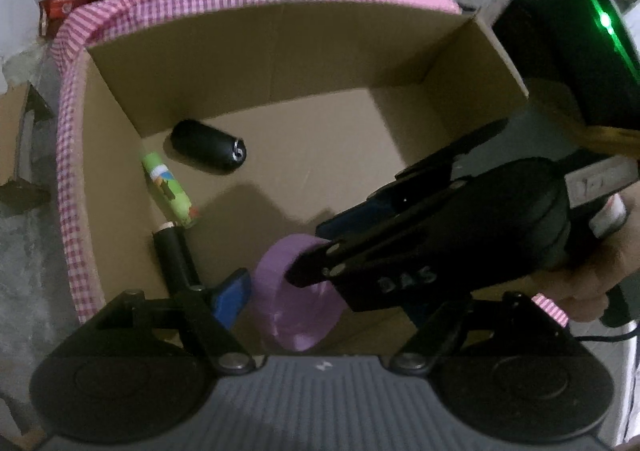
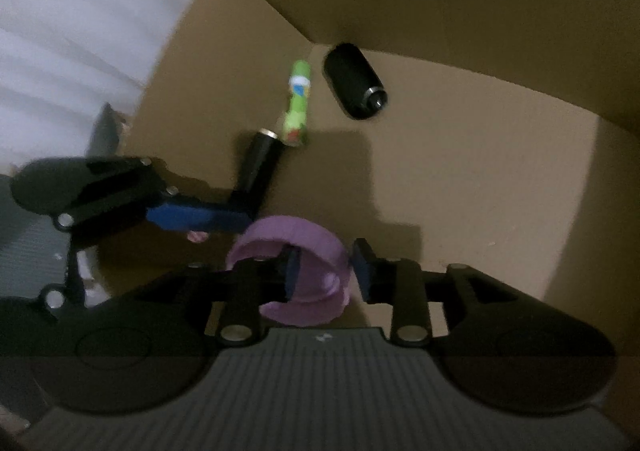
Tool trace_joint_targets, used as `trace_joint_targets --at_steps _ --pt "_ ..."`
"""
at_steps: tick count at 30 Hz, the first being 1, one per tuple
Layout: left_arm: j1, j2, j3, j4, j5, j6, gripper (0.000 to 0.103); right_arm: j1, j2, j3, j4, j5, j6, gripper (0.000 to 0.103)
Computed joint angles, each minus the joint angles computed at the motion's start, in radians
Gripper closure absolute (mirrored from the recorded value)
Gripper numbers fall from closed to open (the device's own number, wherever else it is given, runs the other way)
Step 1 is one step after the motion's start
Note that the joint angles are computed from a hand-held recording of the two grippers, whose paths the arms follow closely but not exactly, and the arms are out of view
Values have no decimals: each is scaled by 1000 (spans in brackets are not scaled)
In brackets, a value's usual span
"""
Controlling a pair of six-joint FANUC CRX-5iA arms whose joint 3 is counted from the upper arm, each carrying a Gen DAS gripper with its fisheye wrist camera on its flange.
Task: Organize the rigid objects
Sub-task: 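Open the right gripper to release the lid and withdraw, then grasp the black electrical tape roll by its rim with the right gripper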
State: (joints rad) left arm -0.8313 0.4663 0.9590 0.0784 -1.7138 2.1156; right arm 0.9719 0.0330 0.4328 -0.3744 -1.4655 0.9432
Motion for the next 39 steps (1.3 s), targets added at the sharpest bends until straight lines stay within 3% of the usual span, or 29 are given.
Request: trace_joint_targets --at_steps 4,9,13,15,20,23,26,29,33,39 --pt "-22 -38 1 -41 25 20 20 2 -77 -53 23 95 -32 57" --pt "-75 -100 5 -129 62 44 17 37 -214 -157 107 234 -113 57" --pt "-138 -193 -54 -216 119 92 14 132 -371 -288 251 343 -245 57" --pt "-177 -233 -84 -266 141 119 13 222 -452 -366 371 387 -345 57" --pt "-301 -317 -165 -398 173 205 9 556 -656 -596 766 424 -722 57" --pt "-357 -351 -235 -432 188 270 9 778 -738 -721 992 361 -960 57" --pt "-394 -366 -318 -421 207 325 9 940 -758 -801 1112 282 -1114 57" --pt "-412 -360 -383 -400 215 364 10 991 -733 -838 1100 285 -1163 57" --pt "-430 -332 -407 -400 198 372 13 935 -672 -833 977 341 -1101 57" --pt "-465 -259 -368 -438 146 312 17 867 -570 -773 836 332 -958 65"
